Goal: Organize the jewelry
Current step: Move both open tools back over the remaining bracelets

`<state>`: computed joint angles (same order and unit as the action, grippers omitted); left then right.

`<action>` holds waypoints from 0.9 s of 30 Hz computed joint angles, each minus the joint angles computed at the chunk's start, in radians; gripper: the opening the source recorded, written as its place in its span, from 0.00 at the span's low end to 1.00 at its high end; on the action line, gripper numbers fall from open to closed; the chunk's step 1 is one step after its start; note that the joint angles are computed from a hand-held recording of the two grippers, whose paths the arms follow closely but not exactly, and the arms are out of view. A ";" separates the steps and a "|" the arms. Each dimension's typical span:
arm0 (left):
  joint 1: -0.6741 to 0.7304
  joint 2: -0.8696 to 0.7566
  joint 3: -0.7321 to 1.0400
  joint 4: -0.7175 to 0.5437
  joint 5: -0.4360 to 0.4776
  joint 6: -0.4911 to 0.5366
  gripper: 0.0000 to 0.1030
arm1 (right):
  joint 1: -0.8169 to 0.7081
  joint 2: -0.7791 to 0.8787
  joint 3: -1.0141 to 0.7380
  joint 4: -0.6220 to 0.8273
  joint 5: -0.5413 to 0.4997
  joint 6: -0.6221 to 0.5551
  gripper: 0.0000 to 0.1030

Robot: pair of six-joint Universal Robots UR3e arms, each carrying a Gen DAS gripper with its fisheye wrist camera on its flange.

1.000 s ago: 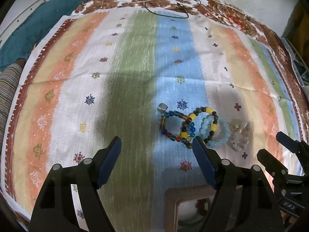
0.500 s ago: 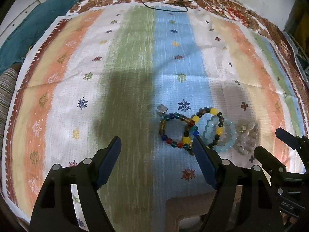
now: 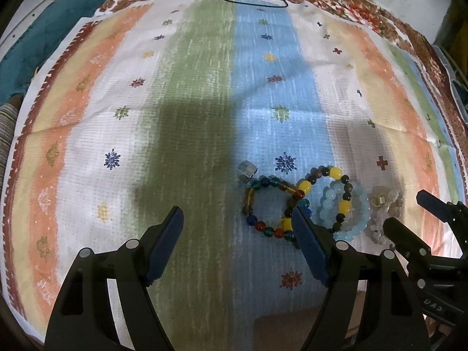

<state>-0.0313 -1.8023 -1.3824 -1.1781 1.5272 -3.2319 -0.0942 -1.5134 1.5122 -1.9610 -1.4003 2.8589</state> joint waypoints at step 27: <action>-0.005 -0.121 0.046 0.005 0.016 0.025 0.63 | 0.081 0.172 -0.082 -0.054 -0.104 -0.011 0.69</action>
<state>-0.0364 -1.9229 -1.3366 -1.1727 1.5437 -3.2073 -0.0127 -1.3410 1.4300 -2.0155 -1.5047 2.8478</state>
